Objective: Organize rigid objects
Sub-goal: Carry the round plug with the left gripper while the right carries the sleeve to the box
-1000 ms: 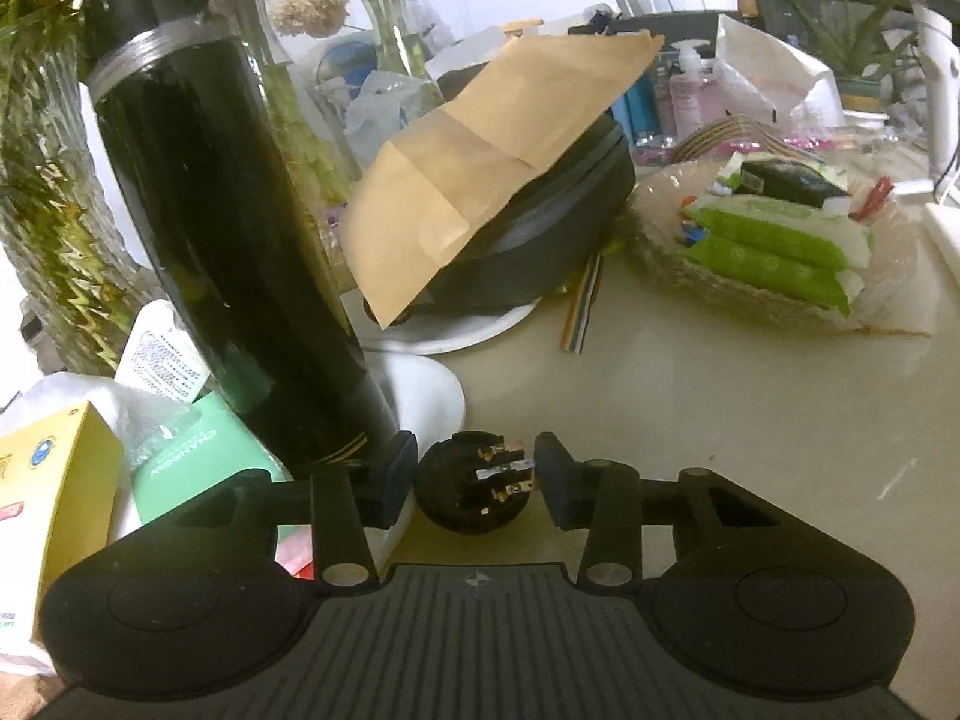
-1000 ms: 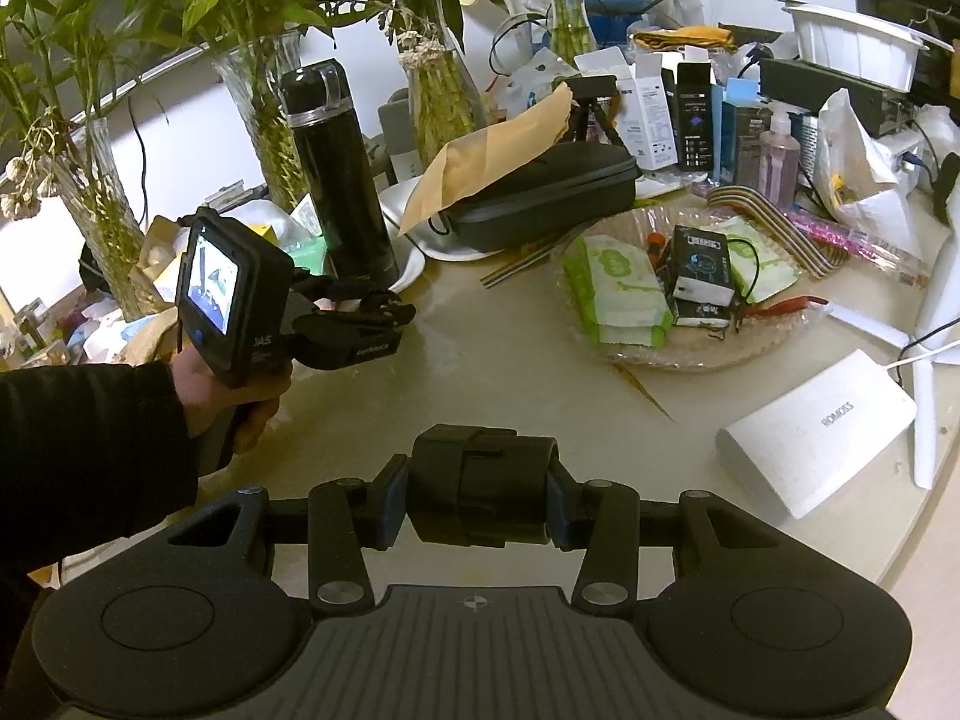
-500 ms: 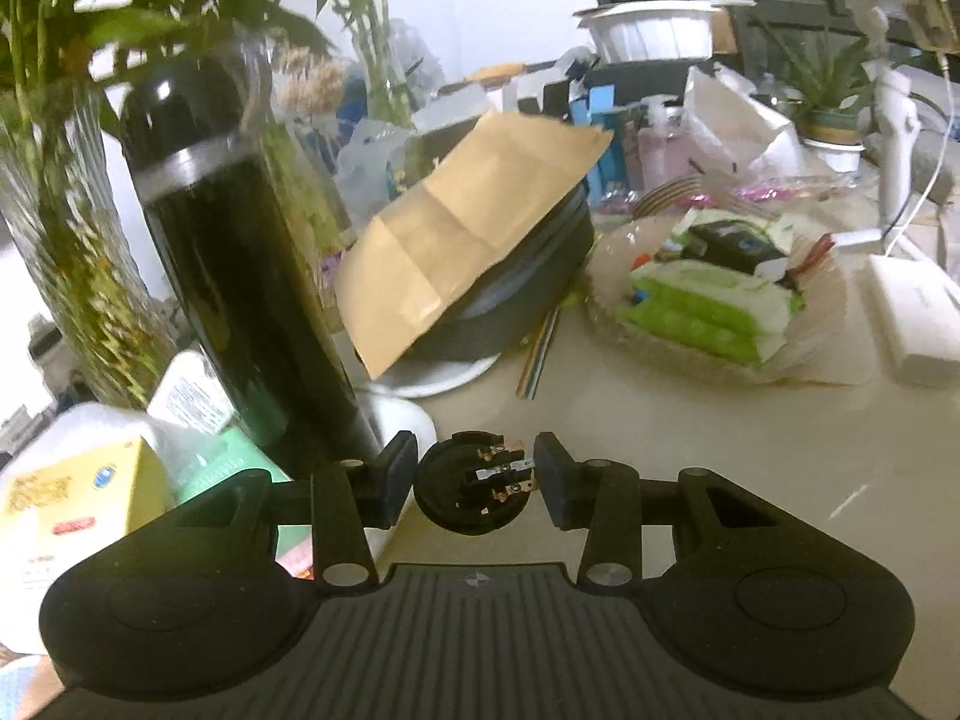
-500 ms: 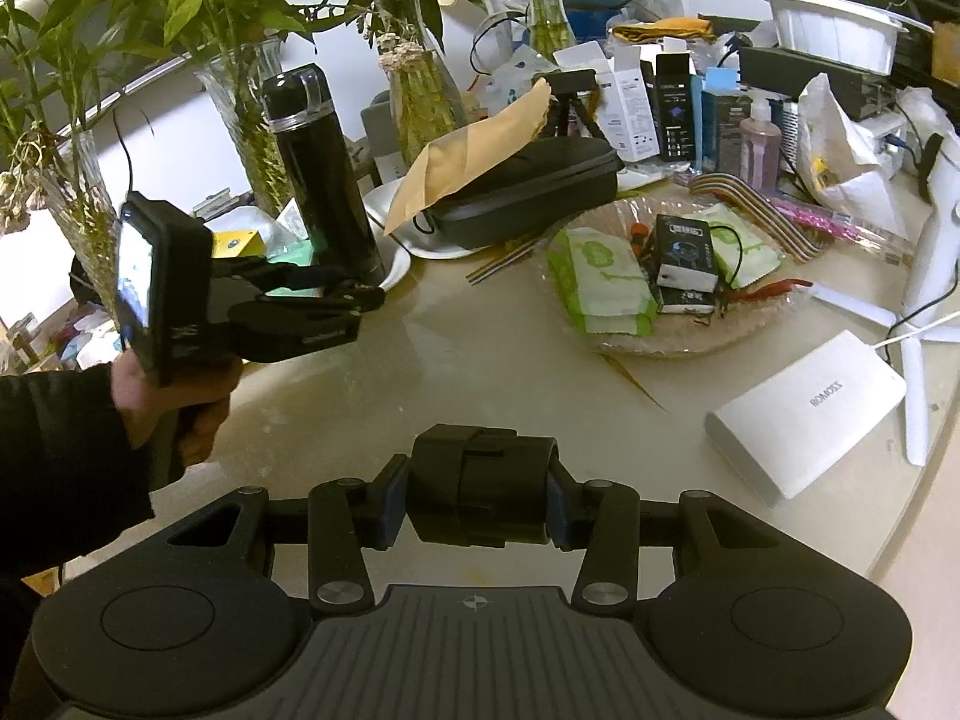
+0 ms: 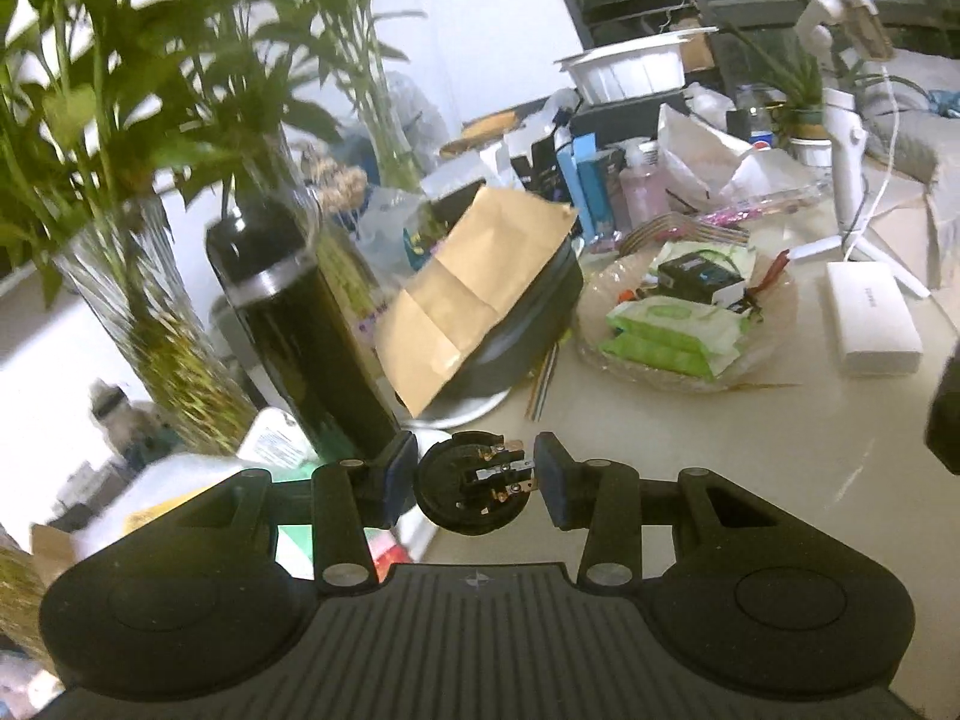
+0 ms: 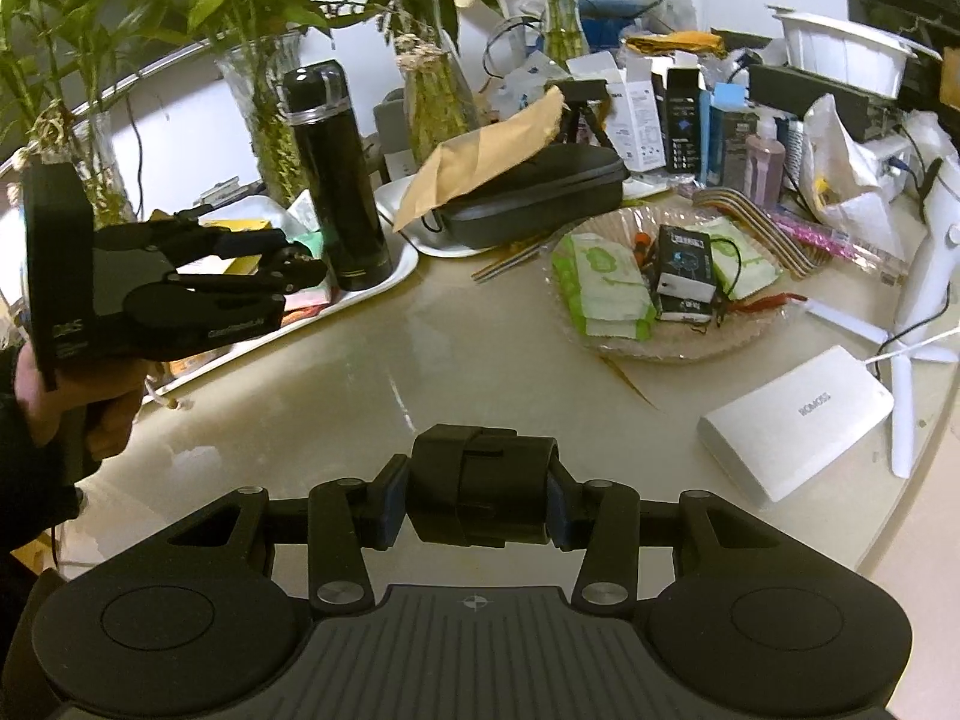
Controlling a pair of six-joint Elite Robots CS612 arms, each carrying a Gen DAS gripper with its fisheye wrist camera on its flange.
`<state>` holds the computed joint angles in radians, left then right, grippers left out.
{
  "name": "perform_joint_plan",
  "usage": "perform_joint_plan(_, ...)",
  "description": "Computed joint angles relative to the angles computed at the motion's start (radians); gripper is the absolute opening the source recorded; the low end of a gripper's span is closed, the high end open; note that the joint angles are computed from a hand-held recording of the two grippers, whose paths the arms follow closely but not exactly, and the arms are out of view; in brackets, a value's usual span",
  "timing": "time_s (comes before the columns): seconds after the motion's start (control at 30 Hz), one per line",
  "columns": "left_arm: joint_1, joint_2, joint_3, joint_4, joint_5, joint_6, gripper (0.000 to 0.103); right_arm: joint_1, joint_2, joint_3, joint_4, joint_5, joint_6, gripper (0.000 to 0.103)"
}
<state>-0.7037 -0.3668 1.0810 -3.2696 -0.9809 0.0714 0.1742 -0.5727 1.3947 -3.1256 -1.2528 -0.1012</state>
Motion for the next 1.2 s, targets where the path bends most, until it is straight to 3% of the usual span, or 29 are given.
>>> perform_joint_plan(0.17, -0.016, -0.032, 0.054, -0.046, 0.026, 0.039, 0.042, 0.001, -0.015, 0.014, -0.006, 0.005, 0.004, 0.048)
perform_joint_plan(0.47, -0.029, -0.112, 0.163, -0.035, 0.010, -0.075, 0.042, 0.010, -0.048, 0.055, -0.021, 0.001, -0.011, 0.048)
perform_joint_plan(0.8, -0.036, -0.208, 0.272, 0.058, -0.064, -0.244, 0.042, 0.018, -0.084, 0.101, -0.029, -0.001, -0.005, 0.048)
perform_joint_plan(1.2, -0.048, -0.285, 0.369, 0.085, -0.133, -0.340, 0.042, 0.021, -0.123, 0.151, -0.032, 0.027, -0.012, 0.048)
